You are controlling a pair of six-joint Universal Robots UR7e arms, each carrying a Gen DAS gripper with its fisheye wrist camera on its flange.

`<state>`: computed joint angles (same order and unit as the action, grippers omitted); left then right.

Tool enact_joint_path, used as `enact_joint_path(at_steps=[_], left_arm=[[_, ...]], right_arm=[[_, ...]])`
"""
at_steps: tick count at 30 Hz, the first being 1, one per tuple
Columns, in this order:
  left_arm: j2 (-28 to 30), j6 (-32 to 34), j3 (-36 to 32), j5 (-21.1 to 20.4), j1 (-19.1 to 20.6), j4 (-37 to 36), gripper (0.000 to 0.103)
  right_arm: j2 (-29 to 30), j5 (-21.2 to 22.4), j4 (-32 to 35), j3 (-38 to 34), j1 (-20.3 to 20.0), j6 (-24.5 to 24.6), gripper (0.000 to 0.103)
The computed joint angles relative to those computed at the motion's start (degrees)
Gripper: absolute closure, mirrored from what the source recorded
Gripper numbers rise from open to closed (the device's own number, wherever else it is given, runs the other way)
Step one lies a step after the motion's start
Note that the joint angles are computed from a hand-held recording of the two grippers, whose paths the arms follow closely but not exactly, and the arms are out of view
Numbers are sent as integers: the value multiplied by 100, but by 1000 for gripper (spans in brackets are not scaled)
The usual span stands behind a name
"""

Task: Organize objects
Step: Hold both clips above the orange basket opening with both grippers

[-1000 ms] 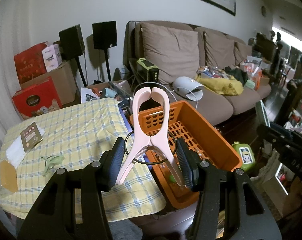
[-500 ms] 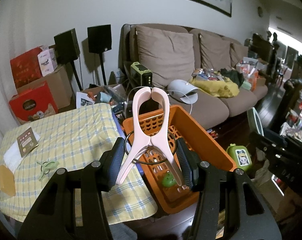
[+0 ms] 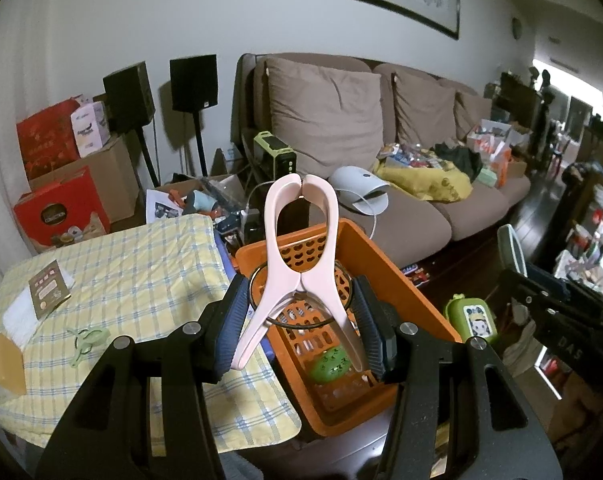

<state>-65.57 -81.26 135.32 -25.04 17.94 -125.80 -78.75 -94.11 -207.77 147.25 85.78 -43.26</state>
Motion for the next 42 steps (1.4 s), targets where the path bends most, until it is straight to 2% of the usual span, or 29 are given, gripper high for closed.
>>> enact_joint_path(at_steps=[16,21,31,39,42], left_arm=[[159,322,-194,184,29,-276,54],[253,571,-188,141,103,-567,54],[285,609,-124,94,199,-760,54],[247,393,-19,108,226,-733,54],[285,235,27,146,240,-696,54]], right_arm=[[-144,57,159,-183,-300,167,60],[-79,25,167,-223,-359,209,60],[76,15,38,-241,-398,222,60],[522,61,-513,-224,-422,234,60],[794,345,-1133,-120,-569,392,60]])
